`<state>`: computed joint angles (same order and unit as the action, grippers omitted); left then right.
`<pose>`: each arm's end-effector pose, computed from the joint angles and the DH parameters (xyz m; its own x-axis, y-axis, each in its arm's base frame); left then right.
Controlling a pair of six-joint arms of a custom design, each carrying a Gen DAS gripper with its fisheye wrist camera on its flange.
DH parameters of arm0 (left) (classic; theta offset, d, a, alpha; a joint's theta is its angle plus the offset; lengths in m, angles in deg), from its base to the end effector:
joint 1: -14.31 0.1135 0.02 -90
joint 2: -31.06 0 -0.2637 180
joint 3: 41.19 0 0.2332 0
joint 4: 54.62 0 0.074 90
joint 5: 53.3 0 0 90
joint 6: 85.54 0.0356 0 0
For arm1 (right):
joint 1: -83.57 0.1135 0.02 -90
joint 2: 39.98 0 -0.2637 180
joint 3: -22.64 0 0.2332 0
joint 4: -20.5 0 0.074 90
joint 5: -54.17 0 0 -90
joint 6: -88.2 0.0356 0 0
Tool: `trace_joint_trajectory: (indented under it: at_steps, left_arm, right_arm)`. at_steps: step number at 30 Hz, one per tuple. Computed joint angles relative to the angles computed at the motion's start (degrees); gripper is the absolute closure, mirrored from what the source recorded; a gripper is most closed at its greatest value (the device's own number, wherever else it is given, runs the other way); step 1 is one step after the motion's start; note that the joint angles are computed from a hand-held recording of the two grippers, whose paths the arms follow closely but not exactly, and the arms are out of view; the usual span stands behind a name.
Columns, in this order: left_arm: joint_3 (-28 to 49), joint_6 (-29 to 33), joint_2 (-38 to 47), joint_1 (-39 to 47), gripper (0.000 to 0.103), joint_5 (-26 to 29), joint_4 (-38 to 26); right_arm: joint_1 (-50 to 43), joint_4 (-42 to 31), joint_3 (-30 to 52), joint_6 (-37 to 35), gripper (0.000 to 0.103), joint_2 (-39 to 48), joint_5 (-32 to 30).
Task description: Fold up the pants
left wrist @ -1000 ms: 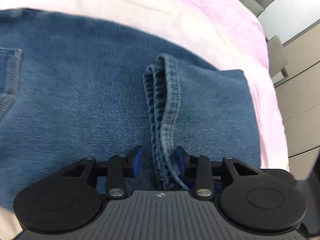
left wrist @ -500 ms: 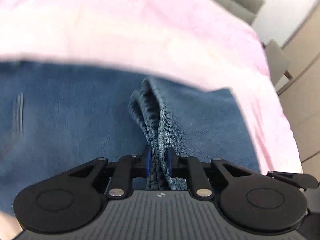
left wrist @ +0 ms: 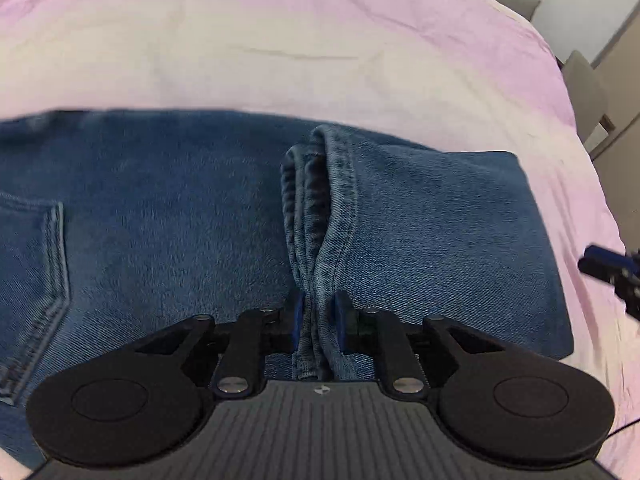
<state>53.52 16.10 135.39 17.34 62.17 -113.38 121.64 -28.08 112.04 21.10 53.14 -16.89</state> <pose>0.3546 0.0034 0.2314 -0.8870 0.1355 -0.4415 0.2955 0.9011 -0.3172 0.2692 0.1962 0.2765 -0.7400 -0.1121 -0.6633 -0.1509 0.9885 0.0014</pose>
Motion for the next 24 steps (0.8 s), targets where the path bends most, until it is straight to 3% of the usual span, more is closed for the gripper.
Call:
trace_joint_trajectory:
  at_steps: [4,9,14,19,24]
  left_arm:
    - [-1.5,1.2,0.2,0.5,0.081,1.0,1.1]
    - [0.8,3.7,3.6,2.6,0.075,3.5,-0.4]
    - [1.5,3.7,4.4,1.8,0.071,3.2,-0.6]
    - [1.9,3.2,3.9,1.2,0.072,2.1,-1.1]
    - [-0.6,1.5,2.1,-0.2,0.071,0.3,1.4]
  right_arm:
    - [-6.2,3.5,6.1,-3.3,0.095,8.6,-3.0]
    - [-10.9,4.4,16.2,-2.1,0.095,21.0,-6.9]
    - [-11.0,3.9,20.6,-3.0,0.099,28.9,-6.1]
    - [-11.0,-1.5,23.5,-3.1,0.096,27.8,-6.8]
    - [-9.3,-6.9,15.3,-5.7,0.096,16.5,-12.8]
